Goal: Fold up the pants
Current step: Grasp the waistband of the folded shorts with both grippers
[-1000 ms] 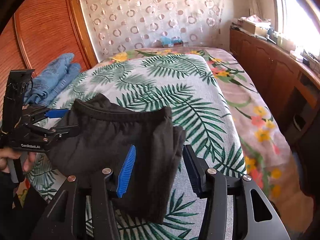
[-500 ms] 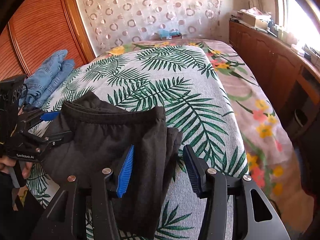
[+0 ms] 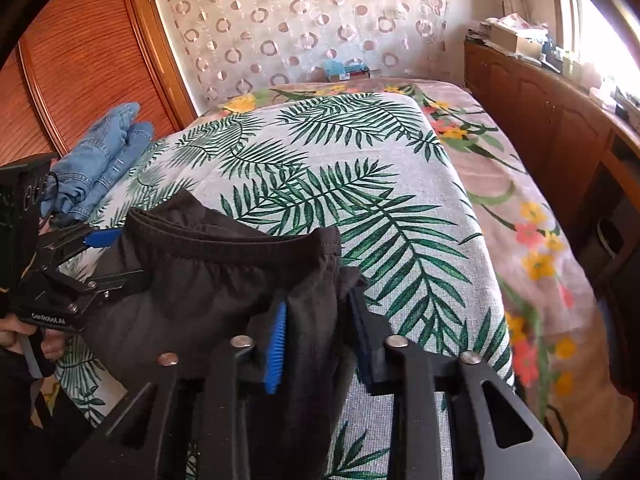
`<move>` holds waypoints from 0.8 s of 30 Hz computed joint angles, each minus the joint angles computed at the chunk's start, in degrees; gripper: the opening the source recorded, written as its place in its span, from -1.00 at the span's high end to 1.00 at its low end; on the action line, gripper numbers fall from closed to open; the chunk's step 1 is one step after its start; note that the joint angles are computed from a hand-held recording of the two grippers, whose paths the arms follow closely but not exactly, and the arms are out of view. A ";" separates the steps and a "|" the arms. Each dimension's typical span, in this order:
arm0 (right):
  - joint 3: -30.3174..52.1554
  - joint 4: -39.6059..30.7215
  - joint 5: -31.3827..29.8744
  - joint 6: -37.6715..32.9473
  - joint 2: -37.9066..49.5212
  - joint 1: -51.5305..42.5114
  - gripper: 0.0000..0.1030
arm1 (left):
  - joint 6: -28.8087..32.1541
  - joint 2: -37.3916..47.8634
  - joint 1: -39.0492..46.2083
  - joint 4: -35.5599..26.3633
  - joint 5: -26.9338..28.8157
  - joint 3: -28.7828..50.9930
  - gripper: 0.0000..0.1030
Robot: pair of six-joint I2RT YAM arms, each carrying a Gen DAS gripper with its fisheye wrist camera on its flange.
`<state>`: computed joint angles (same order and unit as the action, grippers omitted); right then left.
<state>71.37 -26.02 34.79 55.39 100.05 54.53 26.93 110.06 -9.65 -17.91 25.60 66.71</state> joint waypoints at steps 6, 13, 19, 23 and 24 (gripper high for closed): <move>-2.34 2.89 1.27 -0.43 -0.68 0.52 0.58 | -3.22 2.78 0.63 -3.94 2.11 5.08 -0.54; -1.82 3.08 4.13 1.00 0.69 1.86 0.58 | -3.94 4.80 0.14 -6.41 4.10 8.36 0.02; -1.16 2.02 3.70 0.84 0.72 1.59 0.69 | -3.74 4.51 -0.60 -6.48 5.17 8.13 0.40; -1.55 2.53 2.99 0.02 0.26 1.44 0.77 | -3.35 2.47 -0.78 -4.92 5.46 5.55 0.65; -1.52 2.49 3.09 0.08 0.28 1.54 0.79 | -3.35 1.80 -0.67 -4.29 5.53 4.68 0.68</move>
<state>69.84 -23.53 37.88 55.48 100.32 56.07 23.58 111.86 -10.31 -22.20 31.14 71.39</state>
